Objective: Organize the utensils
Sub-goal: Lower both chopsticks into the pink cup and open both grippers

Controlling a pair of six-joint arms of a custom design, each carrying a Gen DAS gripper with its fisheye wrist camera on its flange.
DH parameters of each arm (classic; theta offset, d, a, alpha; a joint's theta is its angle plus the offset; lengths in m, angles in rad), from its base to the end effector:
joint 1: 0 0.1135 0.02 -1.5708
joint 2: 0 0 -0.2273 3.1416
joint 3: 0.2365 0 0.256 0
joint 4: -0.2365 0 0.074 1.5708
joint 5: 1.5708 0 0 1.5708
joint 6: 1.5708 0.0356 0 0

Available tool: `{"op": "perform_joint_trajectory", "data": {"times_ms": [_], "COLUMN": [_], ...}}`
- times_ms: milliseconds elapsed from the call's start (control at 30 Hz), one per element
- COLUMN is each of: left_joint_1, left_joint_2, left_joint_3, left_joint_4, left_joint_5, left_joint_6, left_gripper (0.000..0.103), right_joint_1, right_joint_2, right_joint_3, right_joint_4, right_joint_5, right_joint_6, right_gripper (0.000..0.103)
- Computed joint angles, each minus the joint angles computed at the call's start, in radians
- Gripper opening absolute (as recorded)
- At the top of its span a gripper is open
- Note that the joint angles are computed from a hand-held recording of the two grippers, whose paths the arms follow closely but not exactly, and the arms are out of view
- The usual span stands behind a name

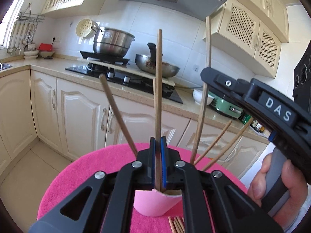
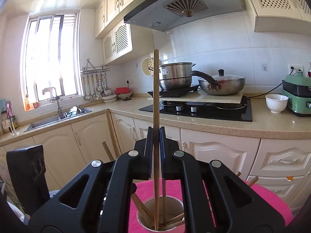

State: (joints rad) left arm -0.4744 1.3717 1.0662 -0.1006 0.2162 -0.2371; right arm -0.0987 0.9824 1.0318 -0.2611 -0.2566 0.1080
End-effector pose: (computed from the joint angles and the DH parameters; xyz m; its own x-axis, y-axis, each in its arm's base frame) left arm 0.2904 -0.1577 0.2757 -0.4875 -0.0075 -0.8731 0.5216 0.7994 -0.2981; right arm 0.2452 -0.0152 0.3520 -0.2242 0.1270 -0.9662 -0.1282 0.9790 0.1584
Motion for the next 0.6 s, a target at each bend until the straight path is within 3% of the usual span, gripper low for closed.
{"op": "perform_joint_trajectory", "data": {"times_ms": [233, 367, 600], "left_joint_1": [-0.005, -0.017, -0.031], "left_joint_2": [-0.012, -0.030, -0.097], "left_joint_3": [-0.002, -0.008, -0.027], "left_joint_4": [-0.061, -0.081, -0.142], "left_joint_5": [0.000, -0.022, -0.104], "left_joint_6": [0.014, 0.032, 0.043], "left_gripper": [0.006, 0.021, 0.025], "right_joint_1": [0.011, 0.024, 0.035], "right_joint_2": [-0.033, -0.061, -0.112], "right_joint_3": [-0.018, -0.027, -0.037], "right_joint_4": [-0.058, -0.109, -0.217], "right_joint_5": [0.028, 0.043, 0.062], "right_joint_6": [-0.013, -0.021, -0.015], "right_gripper": [0.007, 0.007, 0.007]}}
